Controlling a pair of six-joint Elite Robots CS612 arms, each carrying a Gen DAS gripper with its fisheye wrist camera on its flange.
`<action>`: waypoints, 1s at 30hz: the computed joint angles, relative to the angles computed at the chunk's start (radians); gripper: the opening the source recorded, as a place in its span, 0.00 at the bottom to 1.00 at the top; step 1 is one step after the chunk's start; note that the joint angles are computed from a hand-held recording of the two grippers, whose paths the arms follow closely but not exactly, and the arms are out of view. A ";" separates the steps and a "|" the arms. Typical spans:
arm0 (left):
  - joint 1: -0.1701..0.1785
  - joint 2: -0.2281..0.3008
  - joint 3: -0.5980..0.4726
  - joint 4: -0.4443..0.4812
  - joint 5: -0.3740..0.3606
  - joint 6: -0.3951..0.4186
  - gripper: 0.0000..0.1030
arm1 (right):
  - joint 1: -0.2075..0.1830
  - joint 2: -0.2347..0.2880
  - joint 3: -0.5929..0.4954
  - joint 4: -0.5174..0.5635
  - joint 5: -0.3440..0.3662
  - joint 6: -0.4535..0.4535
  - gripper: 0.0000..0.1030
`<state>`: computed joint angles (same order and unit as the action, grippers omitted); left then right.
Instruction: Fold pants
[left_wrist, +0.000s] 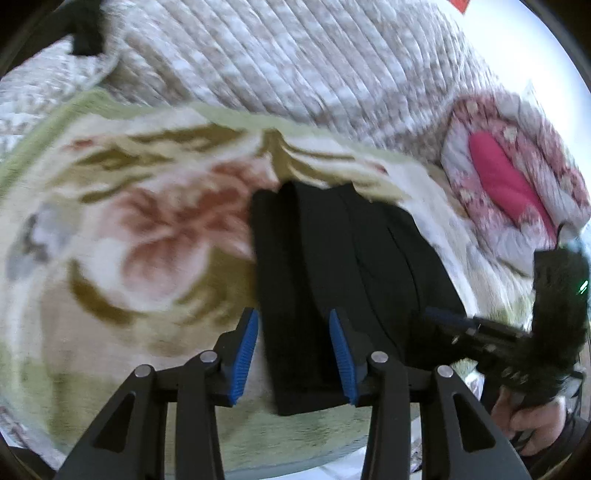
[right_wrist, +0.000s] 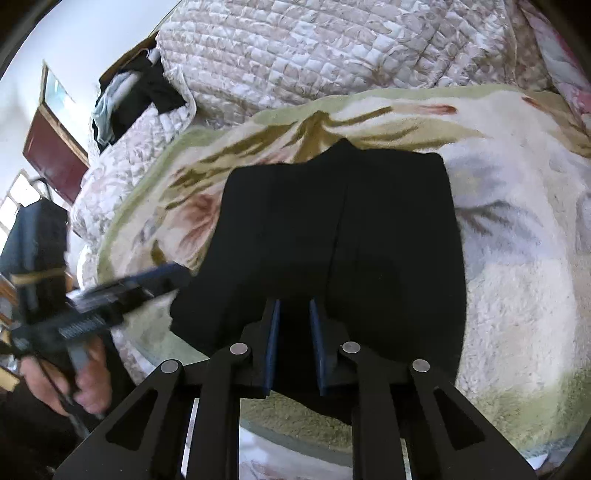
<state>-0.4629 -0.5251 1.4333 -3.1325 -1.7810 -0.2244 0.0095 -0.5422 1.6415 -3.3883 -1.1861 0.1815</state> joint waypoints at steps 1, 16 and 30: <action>-0.003 0.002 -0.003 0.006 -0.011 0.004 0.42 | 0.000 -0.002 0.006 -0.013 -0.011 0.000 0.15; 0.002 0.026 -0.023 0.026 -0.113 -0.038 0.55 | -0.025 -0.001 0.034 -0.076 -0.004 0.076 0.15; 0.007 0.011 0.020 0.000 0.070 -0.058 0.01 | -0.024 0.003 0.037 -0.057 -0.051 0.053 0.16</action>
<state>-0.4564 -0.5146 1.4534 -3.1323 -1.7110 -0.2822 -0.0147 -0.5390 1.6789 -3.4456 -1.2370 0.2348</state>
